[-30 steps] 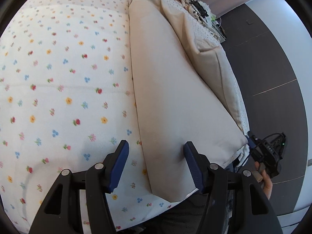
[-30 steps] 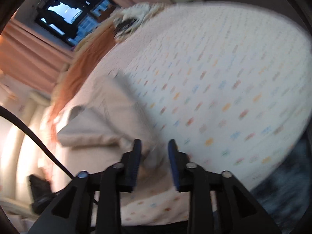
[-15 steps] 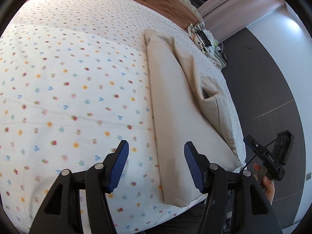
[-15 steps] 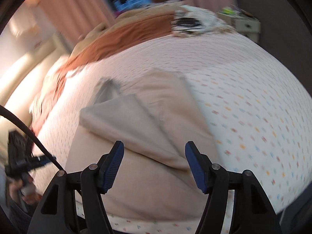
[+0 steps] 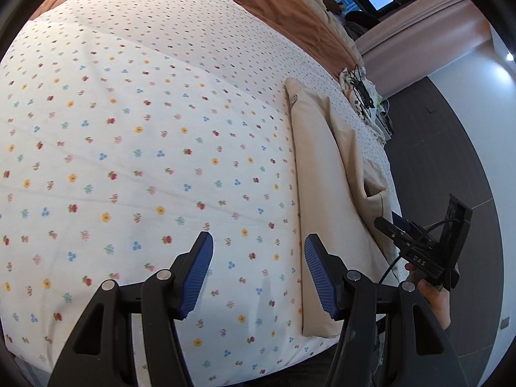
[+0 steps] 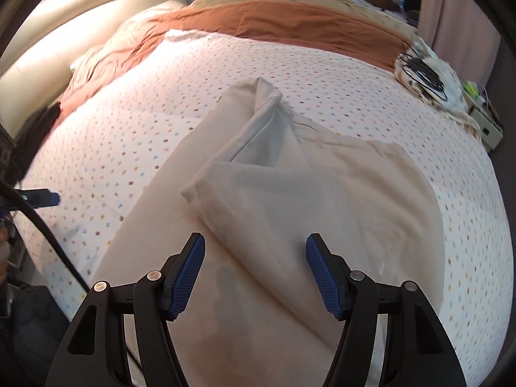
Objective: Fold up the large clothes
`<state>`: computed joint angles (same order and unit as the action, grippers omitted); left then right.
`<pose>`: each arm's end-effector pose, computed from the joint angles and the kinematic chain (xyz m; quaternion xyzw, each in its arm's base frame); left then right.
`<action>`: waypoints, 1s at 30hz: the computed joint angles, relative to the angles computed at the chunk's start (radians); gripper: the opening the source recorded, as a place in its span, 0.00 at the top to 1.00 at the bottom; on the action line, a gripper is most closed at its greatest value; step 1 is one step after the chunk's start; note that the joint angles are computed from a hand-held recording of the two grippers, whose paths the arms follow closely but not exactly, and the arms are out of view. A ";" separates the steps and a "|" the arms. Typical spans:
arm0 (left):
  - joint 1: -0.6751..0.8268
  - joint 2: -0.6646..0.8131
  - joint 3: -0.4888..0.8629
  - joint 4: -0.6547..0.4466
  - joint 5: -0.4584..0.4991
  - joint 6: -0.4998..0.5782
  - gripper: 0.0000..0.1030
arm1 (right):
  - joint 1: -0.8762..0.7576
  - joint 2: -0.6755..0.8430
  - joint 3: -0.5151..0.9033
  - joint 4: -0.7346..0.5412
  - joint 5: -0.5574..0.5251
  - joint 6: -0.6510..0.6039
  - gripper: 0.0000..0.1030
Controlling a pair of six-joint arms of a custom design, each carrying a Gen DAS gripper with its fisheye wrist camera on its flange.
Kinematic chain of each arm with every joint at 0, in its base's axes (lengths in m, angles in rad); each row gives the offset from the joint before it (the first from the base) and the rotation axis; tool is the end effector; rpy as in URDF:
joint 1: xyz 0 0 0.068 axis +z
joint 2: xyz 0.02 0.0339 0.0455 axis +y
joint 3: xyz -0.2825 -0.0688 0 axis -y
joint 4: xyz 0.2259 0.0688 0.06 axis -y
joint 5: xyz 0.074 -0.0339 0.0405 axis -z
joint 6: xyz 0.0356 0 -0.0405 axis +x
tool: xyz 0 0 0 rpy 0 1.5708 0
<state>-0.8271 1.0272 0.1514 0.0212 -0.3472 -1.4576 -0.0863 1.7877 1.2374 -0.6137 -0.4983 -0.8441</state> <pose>0.1004 -0.0913 0.1391 -0.3436 0.8583 -0.2468 0.2906 0.3466 -0.0129 0.2257 -0.3974 0.8634 0.1280 0.2833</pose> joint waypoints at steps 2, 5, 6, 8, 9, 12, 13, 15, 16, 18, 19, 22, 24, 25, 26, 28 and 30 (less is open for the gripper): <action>-0.010 -0.026 0.006 -0.045 -0.013 -0.019 0.42 | 0.017 0.004 -0.014 0.029 0.018 0.009 0.39; -0.031 -0.076 0.010 -0.120 -0.040 -0.047 0.42 | 0.001 0.020 0.018 0.001 -0.015 0.017 0.77; -0.029 -0.085 0.011 -0.131 -0.041 -0.049 0.42 | -0.013 0.031 0.042 -0.009 -0.033 0.035 0.82; -0.015 -0.085 0.011 -0.126 -0.035 -0.044 0.42 | -0.045 0.049 0.094 -0.033 -0.074 0.066 0.91; -0.003 -0.075 0.009 -0.109 -0.025 -0.033 0.42 | -0.061 0.058 0.119 -0.045 -0.087 0.073 0.93; 0.048 -0.038 0.008 -0.041 0.025 0.017 0.42 | -0.115 0.077 0.192 -0.049 -0.112 0.116 0.94; 0.056 -0.040 0.006 -0.033 0.027 0.021 0.42 | -0.129 0.083 0.205 -0.048 -0.116 0.128 0.94; 0.093 -0.033 0.012 -0.018 0.048 0.048 0.42 | -0.158 0.126 0.281 -0.088 -0.132 0.154 0.94; 0.113 -0.026 0.016 -0.008 0.061 0.065 0.42 | -0.167 0.145 0.312 -0.098 -0.126 0.165 0.94; 0.145 -0.009 0.032 0.002 0.084 0.097 0.42 | -0.176 0.182 0.362 -0.089 -0.088 0.201 0.94; 0.157 -0.004 0.043 -0.001 0.092 0.113 0.42 | -0.181 0.211 0.398 -0.098 -0.067 0.225 0.93; 0.188 0.021 0.078 -0.006 0.110 0.160 0.42 | -0.191 0.252 0.438 -0.076 -0.010 0.301 0.79; 0.220 0.049 0.103 0.003 0.134 0.196 0.42 | -0.200 0.268 0.450 -0.090 -0.027 0.315 0.22; 0.225 0.063 0.116 0.004 0.139 0.206 0.42 | -0.208 0.279 0.457 -0.107 -0.053 0.322 0.15; 0.243 0.086 0.132 0.014 0.154 0.227 0.42 | -0.211 0.286 0.456 -0.116 -0.065 0.326 0.15; 0.275 0.135 0.158 0.042 0.184 0.260 0.42 | -0.208 0.306 0.457 -0.136 -0.054 0.319 0.15; 0.315 0.203 0.194 0.079 0.225 0.297 0.42 | -0.202 0.351 0.502 -0.181 -0.032 0.295 0.15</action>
